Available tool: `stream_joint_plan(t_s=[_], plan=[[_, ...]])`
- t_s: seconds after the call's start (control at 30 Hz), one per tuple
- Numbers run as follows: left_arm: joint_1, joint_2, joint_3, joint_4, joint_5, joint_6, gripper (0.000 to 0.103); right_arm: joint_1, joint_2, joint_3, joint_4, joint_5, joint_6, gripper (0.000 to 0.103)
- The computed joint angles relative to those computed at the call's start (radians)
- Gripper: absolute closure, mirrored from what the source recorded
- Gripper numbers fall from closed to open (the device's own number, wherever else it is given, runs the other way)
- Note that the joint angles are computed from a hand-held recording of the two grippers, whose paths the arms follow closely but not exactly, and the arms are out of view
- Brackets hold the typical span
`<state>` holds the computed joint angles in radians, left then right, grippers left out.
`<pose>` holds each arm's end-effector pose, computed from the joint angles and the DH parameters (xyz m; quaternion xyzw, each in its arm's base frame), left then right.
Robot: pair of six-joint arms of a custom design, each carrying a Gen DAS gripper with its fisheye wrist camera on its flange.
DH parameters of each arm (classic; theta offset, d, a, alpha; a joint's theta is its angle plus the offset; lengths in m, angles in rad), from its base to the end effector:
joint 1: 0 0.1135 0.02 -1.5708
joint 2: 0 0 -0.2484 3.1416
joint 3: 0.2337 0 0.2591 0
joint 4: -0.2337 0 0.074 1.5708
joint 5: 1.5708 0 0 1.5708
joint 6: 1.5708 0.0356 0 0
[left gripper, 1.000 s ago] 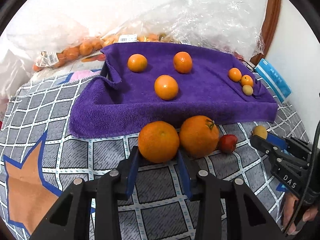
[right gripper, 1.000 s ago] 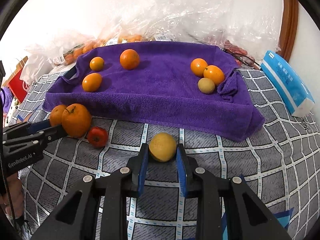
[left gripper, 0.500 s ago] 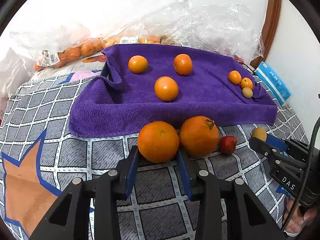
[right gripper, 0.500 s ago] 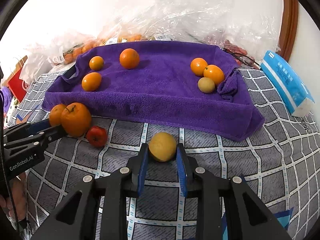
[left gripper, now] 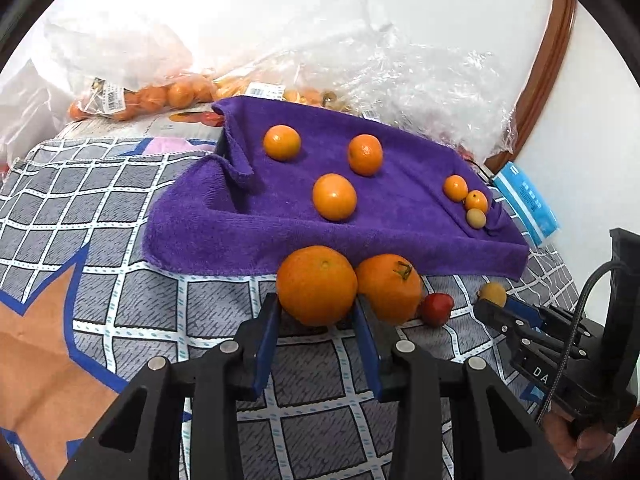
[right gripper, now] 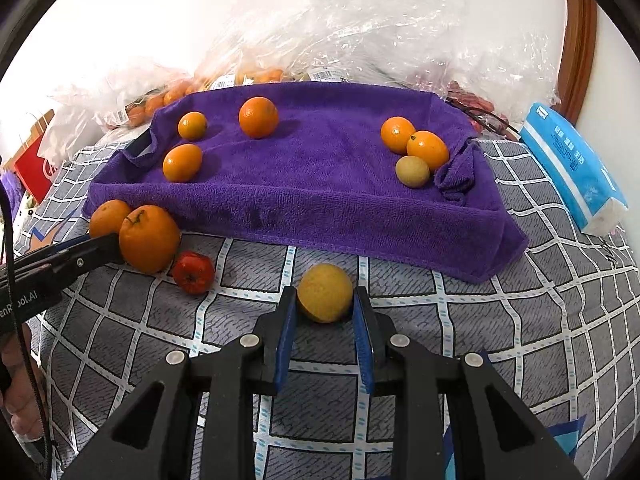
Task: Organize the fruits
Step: 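Lift both held fruits and carry them toward the purple towel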
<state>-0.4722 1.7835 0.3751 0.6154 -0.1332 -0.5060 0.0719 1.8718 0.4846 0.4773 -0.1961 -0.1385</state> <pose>0.2240 -0.1091 0.0394 -0.0408 0.9227 -0.1234 0.3629 0.2643 0.0260 0.0279 -0.1304 0.9328 0.0818 0.3258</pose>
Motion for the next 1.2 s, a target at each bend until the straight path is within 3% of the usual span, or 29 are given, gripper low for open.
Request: stream_joint_plan(t_s=[0.17, 0.43, 0.73, 1.03, 1.2], plan=[[-0.010, -0.024, -0.022, 0.013, -0.022, 0.007, 0.068, -0.044, -0.017, -0.013, 0.003, -0.062, 0.001, 0.076], [-0.027, -0.128, -0.044, -0.034, -0.069, 0.009, 0.068, -0.055, -0.150, -0.090, -0.006, -0.049, -0.019, 0.076], [0.013, -0.261, -0.028, -0.156, -0.102, 0.032, 0.068, -0.020, -0.283, -0.068, -0.085, -0.038, 0.016, 0.076], [0.098, -0.247, 0.065, -0.245, -0.068, 0.062, 0.068, 0.004, -0.221, 0.071, -0.111, -0.055, 0.085, 0.076], [0.125, -0.185, 0.125, -0.221, -0.054, 0.081, 0.068, 0.003, -0.152, 0.153, -0.098, -0.059, 0.125, 0.076]])
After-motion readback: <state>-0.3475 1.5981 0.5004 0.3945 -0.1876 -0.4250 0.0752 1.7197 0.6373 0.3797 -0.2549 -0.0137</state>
